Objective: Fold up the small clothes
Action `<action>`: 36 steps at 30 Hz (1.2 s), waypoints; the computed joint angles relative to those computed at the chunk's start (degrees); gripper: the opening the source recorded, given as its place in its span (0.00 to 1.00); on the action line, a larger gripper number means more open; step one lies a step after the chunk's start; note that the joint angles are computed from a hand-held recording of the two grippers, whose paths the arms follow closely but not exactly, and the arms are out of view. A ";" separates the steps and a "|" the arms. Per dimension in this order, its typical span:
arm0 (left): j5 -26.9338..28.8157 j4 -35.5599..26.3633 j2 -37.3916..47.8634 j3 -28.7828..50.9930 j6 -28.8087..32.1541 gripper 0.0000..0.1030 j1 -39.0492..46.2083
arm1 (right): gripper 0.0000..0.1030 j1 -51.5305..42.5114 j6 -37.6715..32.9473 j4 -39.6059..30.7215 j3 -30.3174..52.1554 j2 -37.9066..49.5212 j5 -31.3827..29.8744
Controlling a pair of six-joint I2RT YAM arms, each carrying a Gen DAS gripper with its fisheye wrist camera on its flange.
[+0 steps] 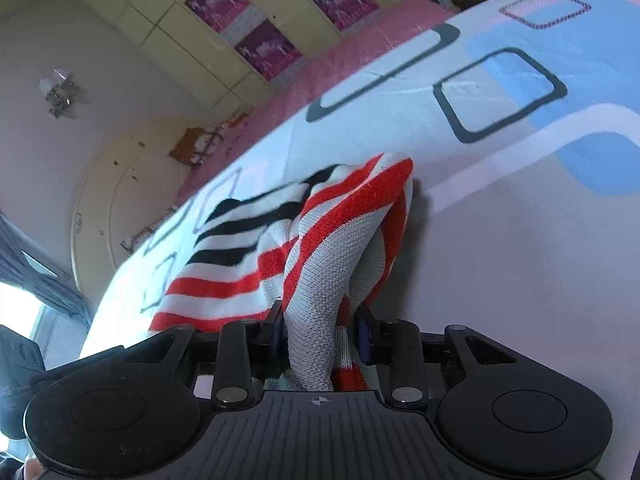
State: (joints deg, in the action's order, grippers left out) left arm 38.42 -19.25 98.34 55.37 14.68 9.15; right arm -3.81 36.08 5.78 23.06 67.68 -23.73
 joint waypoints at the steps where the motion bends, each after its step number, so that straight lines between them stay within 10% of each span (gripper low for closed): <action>1: 0.40 -0.56 -0.61 0.00 0.62 0.40 0.28 | 0.33 0.48 0.83 -0.04 -0.29 -1.23 0.25; 12: 7.66 -15.16 0.47 10.19 14.09 0.38 14.52 | 0.33 22.85 13.16 3.04 4.30 -1.25 14.76; 26: 11.50 -49.57 36.51 66.30 38.57 0.38 34.02 | 0.33 49.87 25.28 9.16 38.13 36.59 36.49; 33: 10.33 -56.81 51.15 89.85 38.47 0.38 34.46 | 0.33 51.05 25.66 6.10 53.53 50.15 36.74; 36: 7.78 -51.88 51.06 86.45 38.45 0.40 34.46 | 0.33 51.29 25.10 3.04 57.95 53.80 36.93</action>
State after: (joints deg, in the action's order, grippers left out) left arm 46.20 -71.13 149.40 141.82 53.13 43.62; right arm 47.48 61.18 8.82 81.01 121.47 13.20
